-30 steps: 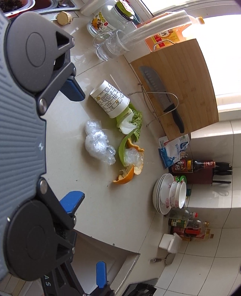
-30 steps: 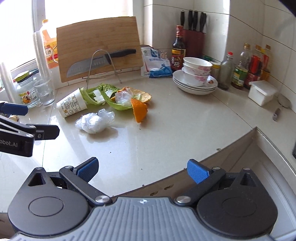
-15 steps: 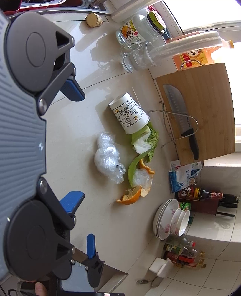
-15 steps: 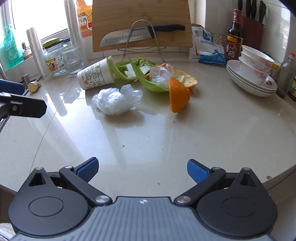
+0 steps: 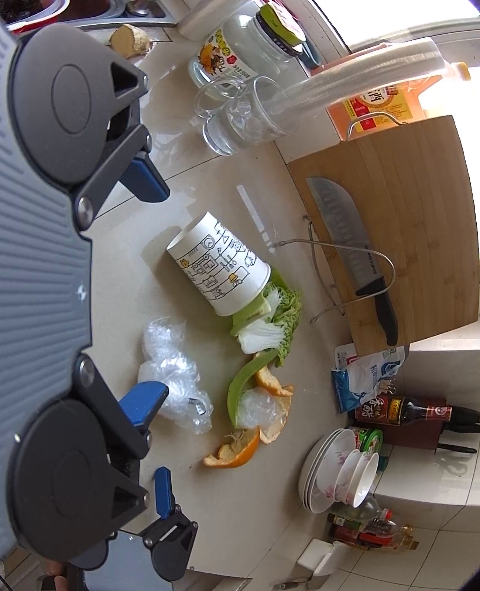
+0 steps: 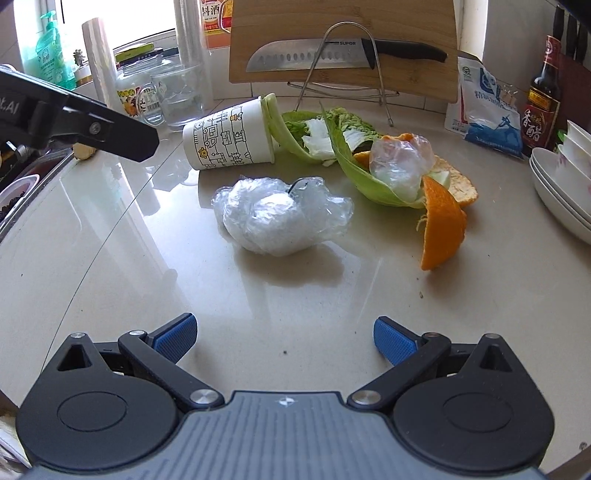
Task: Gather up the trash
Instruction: 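Move the left tool to the white paper cup while the right tool approaches the plastic bag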
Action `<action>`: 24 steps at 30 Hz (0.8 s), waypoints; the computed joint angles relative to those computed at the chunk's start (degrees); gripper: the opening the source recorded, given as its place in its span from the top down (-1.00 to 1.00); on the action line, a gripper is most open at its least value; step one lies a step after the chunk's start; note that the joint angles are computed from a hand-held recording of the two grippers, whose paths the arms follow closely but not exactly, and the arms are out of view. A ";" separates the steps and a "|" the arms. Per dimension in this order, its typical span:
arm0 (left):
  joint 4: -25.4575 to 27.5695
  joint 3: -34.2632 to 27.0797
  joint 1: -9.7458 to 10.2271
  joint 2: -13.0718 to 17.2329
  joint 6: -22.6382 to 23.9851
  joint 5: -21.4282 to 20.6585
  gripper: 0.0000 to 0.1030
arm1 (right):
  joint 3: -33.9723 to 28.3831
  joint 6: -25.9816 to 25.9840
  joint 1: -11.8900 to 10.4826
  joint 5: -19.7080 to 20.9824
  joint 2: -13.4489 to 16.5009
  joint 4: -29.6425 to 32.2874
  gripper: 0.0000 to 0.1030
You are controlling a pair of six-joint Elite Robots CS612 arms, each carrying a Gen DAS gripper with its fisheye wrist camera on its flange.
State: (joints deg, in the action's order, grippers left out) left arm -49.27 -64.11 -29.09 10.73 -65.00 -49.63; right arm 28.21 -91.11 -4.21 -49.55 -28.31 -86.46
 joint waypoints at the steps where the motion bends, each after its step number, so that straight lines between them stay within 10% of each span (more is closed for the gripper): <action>1: -0.30 -0.16 0.39 0.15 0.82 -0.25 -0.98 | 0.23 -0.77 0.18 -0.02 -0.07 -0.37 -1.00; 12: -7.17 0.41 4.85 1.54 16.25 -5.01 -0.98 | -1.36 -3.56 0.70 1.94 1.11 0.17 -1.00; 24: -13.83 1.22 7.90 1.80 29.42 -19.99 -0.94 | -7.95 -6.61 1.32 0.34 3.97 5.90 -1.00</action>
